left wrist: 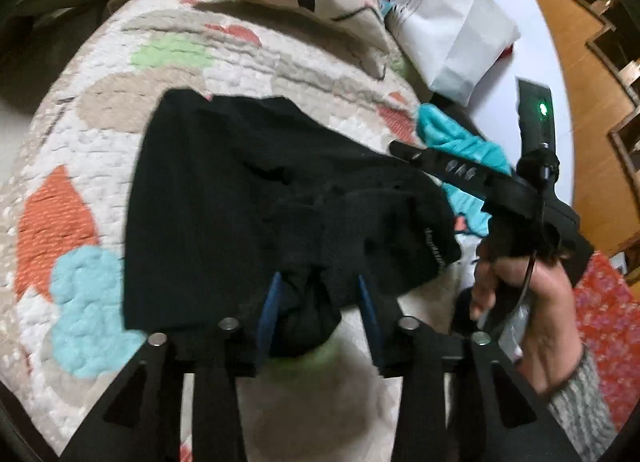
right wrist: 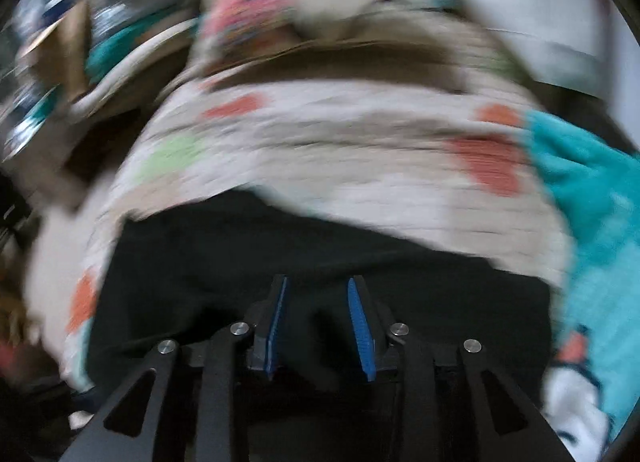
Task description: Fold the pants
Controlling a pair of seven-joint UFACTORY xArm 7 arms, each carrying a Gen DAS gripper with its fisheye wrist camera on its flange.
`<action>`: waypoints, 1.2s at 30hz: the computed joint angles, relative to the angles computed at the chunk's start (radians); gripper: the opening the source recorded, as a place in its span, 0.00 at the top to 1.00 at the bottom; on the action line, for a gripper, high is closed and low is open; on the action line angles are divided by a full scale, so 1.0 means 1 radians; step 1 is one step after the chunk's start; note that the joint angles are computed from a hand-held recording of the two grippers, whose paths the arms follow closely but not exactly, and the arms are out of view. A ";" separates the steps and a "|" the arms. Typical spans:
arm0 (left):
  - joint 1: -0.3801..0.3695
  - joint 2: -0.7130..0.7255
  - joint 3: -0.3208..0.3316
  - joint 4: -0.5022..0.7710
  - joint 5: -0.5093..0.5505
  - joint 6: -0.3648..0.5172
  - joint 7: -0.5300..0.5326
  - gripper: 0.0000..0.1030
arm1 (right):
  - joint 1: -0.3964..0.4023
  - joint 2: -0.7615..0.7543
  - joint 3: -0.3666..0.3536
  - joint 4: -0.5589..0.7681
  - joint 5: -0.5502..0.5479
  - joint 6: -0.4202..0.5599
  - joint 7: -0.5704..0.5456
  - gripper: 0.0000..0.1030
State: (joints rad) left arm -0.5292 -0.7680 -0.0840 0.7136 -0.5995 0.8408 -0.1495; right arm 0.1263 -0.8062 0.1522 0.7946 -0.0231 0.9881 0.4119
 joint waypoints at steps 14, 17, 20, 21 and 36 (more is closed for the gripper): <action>0.157 -0.131 0.023 -0.117 0.145 0.001 -0.169 0.55 | 0.151 0.046 -0.001 -0.031 0.215 0.020 0.010 0.65; 0.120 -0.084 0.022 -0.130 0.121 -0.035 -0.157 0.55 | 0.064 0.021 0.069 -0.007 0.056 0.110 0.076 0.67; 0.095 -0.073 0.027 -0.144 0.110 -0.046 -0.140 0.55 | 0.076 -0.014 0.034 -0.018 0.050 0.070 0.070 0.67; 0.083 -0.055 0.025 -0.144 0.099 -0.058 -0.136 0.54 | 0.099 -0.027 0.009 -0.034 0.078 0.036 0.049 0.67; 0.067 -0.073 0.043 -0.163 0.046 -0.063 -0.136 0.49 | 0.143 -0.013 0.008 -0.073 0.184 -0.030 0.039 0.96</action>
